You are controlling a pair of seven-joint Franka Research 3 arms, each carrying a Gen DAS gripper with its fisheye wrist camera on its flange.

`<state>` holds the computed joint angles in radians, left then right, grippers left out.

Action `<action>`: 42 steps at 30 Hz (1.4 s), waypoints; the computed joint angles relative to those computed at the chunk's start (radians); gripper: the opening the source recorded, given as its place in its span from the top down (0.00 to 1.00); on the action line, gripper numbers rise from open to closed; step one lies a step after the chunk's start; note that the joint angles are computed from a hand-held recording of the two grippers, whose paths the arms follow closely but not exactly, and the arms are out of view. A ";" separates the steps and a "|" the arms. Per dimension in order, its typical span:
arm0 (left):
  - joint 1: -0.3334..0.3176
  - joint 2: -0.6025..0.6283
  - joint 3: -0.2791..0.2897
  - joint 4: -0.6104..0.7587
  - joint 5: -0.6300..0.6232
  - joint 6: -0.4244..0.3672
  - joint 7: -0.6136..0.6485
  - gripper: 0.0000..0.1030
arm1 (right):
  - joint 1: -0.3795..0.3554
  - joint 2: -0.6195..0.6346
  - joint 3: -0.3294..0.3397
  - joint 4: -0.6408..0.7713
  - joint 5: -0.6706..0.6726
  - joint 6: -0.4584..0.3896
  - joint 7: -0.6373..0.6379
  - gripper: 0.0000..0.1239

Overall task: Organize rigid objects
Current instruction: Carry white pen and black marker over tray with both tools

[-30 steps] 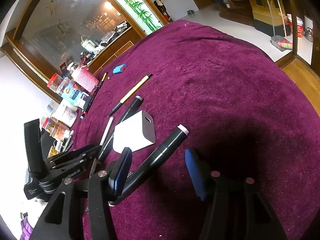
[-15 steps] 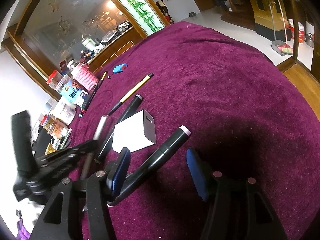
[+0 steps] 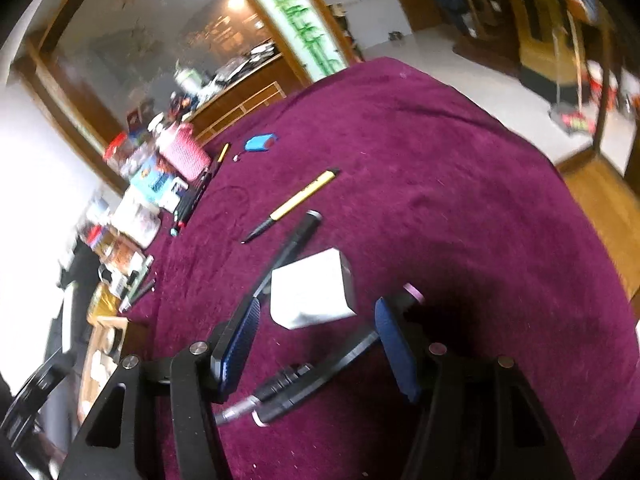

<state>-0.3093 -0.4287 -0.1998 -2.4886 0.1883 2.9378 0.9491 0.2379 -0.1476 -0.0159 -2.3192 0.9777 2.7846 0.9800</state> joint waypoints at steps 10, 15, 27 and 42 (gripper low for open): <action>0.048 -0.323 0.031 -0.245 0.020 -0.060 -0.074 0.93 | 0.001 0.143 0.049 0.183 -0.302 -0.121 0.269 0.48; 0.074 -0.446 0.048 -0.327 0.016 -0.097 -0.098 0.93 | 0.041 0.302 0.025 0.383 -0.708 -0.228 0.592 0.48; 0.121 -0.573 0.109 -0.436 -0.007 -0.150 -0.094 0.93 | 0.096 0.297 0.036 0.325 -1.014 -0.168 0.845 0.87; 0.076 -0.556 0.140 -0.466 -0.151 -0.265 -0.111 0.93 | 0.110 0.022 0.092 0.138 -0.120 -0.246 0.183 0.87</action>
